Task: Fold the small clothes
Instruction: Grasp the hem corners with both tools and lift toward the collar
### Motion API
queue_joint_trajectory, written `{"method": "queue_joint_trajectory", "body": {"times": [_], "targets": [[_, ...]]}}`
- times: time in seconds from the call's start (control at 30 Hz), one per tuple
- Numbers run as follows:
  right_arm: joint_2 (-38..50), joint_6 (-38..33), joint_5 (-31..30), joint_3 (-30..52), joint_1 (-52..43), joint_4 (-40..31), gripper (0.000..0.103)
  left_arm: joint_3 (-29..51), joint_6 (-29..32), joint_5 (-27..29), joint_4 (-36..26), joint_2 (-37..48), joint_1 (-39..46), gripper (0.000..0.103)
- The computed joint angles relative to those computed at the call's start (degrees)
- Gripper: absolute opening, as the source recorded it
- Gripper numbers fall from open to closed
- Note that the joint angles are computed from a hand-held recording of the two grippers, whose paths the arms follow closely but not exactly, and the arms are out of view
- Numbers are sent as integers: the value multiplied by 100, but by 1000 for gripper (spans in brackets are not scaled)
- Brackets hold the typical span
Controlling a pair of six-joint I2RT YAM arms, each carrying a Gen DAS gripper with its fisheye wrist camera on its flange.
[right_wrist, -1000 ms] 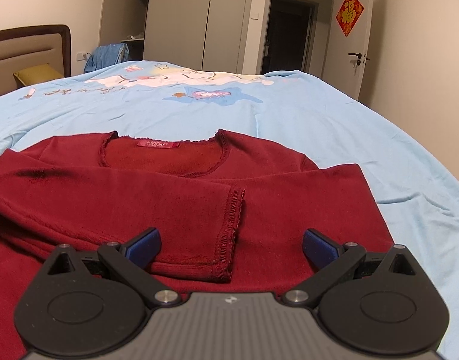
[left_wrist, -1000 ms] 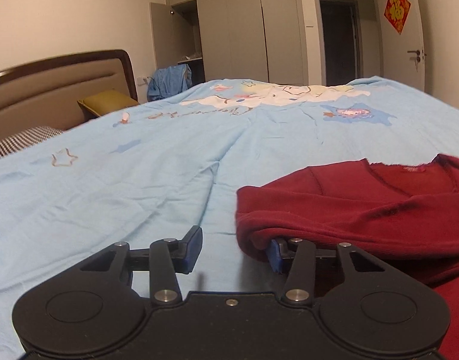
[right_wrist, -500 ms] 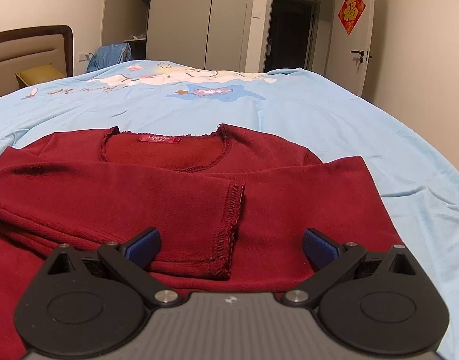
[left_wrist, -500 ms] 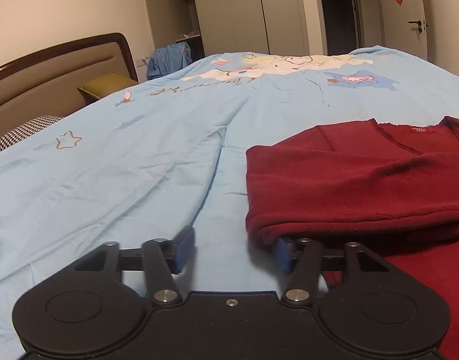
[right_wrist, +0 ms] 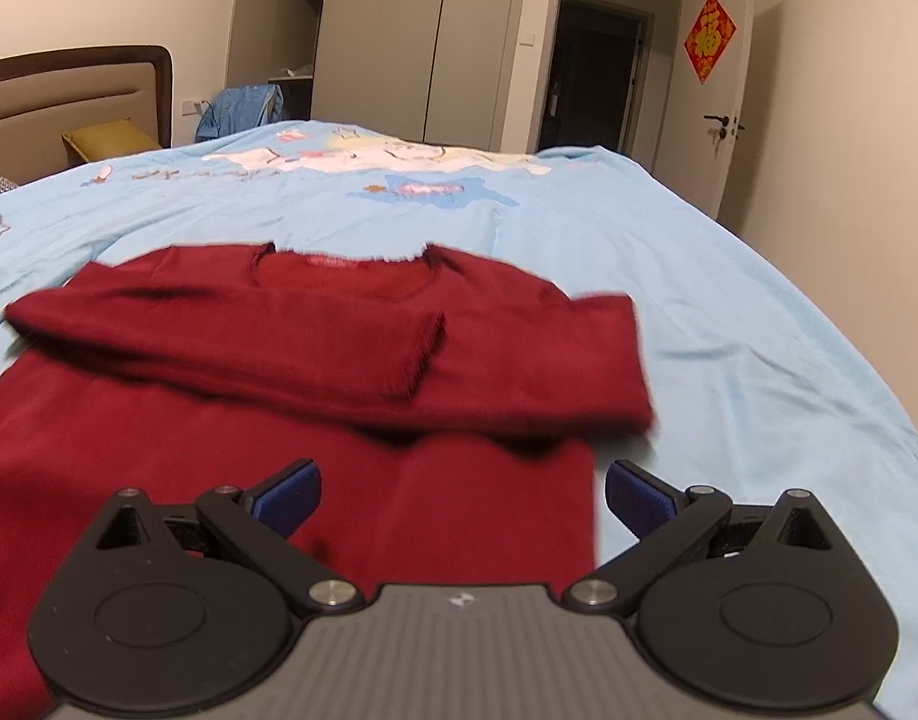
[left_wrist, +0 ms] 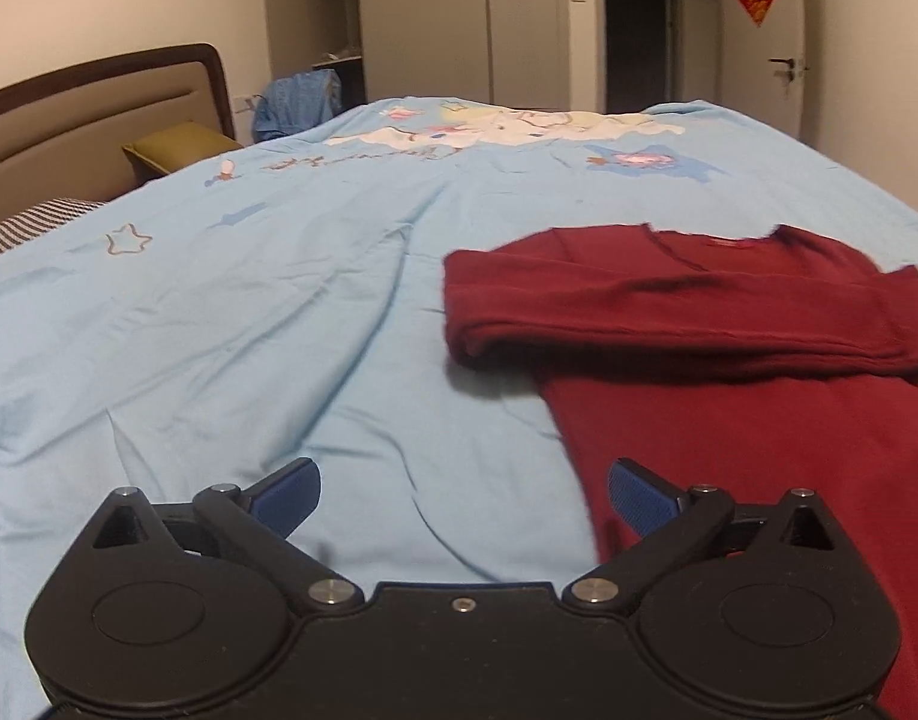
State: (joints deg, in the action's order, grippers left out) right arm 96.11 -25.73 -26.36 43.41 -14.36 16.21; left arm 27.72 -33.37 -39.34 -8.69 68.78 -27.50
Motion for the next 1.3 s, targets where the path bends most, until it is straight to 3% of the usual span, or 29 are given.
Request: {"method": "queue_joint_trajectory", "body": {"times": [0.2, 0.43, 0.67, 0.8, 0.97, 1.07, 1.17, 1.3], "targets": [[-941, -872, -770, -842, -1096, -781, 103, -180, -1375, -275, -1233, -754, -1367, 102], [-1619, -1910, -1421, -1308, -2190, -1992, 103, -116, -3270, -519, -2536, -683, -2997, 102], [-1783, -2585, -1605, -1493, -2914, -2574, 103, -165, -4750, -365, -2938, -408, -3839, 102], [-1784, -2812, -1815, -1521, -3260, -2766, 103, -206, -5186, -219, -3055, -528, -3991, 102], [-1592, -3239, -2144, -1228, -3742, -3570, 102, -392, -5598, -113, -3041, -816, -4202, 94], [-1461, -3620, -2345, -1035, -4037, -4094, 98, -562, -5851, -68, -2947, -1027, -4309, 91], [-1400, -3852, -2508, -927, -4273, -4422, 87, -634, -5947, -98, -2910, -1147, -4353, 86], [-1167, -3982, -2615, -683, -4390, -4920, 63, -734, -6059, -84, -2859, -1340, -4383, 78]]}}
